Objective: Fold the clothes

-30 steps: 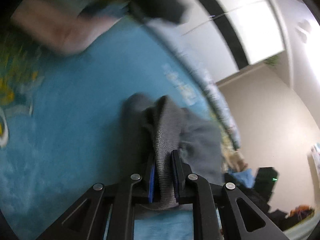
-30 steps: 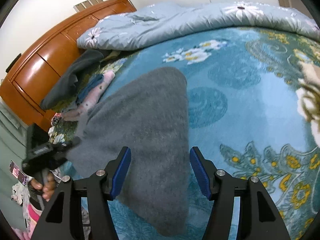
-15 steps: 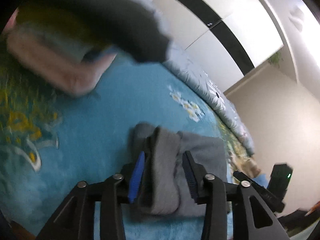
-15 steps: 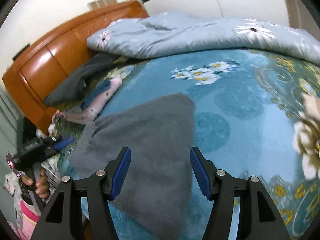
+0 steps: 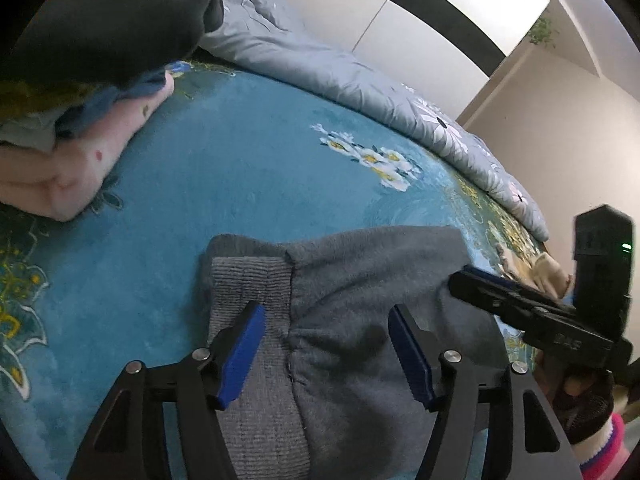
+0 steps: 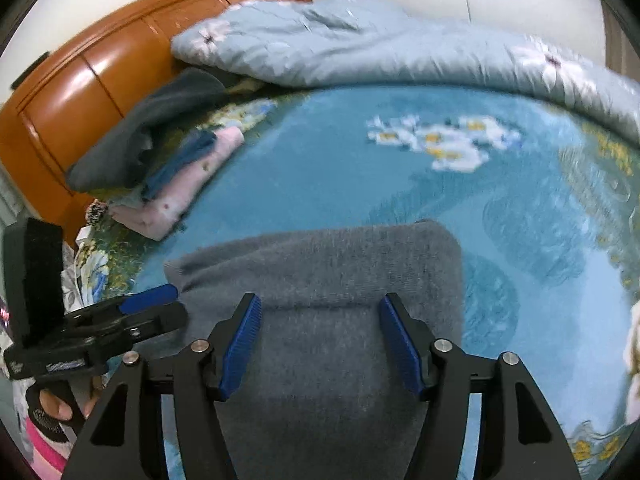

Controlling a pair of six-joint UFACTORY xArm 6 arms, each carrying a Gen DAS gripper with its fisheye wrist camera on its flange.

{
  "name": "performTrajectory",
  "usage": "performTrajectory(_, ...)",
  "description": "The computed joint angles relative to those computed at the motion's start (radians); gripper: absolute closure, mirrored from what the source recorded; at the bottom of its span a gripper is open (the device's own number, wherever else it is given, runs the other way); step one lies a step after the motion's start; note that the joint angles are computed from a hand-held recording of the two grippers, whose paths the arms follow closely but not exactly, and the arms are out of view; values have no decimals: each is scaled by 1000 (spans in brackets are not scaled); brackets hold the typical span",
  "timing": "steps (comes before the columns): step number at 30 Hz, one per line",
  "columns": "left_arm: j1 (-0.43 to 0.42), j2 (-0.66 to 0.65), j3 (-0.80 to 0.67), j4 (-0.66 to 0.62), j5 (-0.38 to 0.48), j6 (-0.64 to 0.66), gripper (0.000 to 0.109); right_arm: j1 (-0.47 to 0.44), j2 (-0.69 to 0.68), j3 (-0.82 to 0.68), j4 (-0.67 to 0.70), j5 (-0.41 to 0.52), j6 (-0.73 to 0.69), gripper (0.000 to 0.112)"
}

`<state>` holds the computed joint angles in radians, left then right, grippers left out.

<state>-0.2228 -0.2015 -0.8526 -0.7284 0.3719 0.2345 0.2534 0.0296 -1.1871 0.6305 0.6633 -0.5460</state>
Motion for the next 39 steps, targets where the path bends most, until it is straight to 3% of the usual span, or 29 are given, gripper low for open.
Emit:
performTrajectory(4, -1, 9, -11, -13, 13, -5, 40, -1, 17, -7, -39, 19, 38, 47)
performTrajectory(9, -6, -88, 43, -40, 3, -22, 39, -26, -85, 46, 17, 51, 5, 47)
performTrajectory(14, -25, -207, 137, -3, -16, -38, 39, -27, -240, 186, 26, 10, -27, 47)
performTrajectory(20, -34, -262, 200, 76, -35, -111, 39, -29, -350, 329, -47, -38, 22, 47)
performTrajectory(32, -53, -221, 228, 233, -48, -228, 37, -69, -312, 368, -26, 12, 63, 47)
performTrajectory(36, -38, -257, 236, 146, -49, -152, 37, -90, -328, 365, 45, 10, 1, 47)
performTrajectory(39, -13, -258, 234, 19, -42, -68, 27, -133, -325, 346, 161, 15, -84, 47)
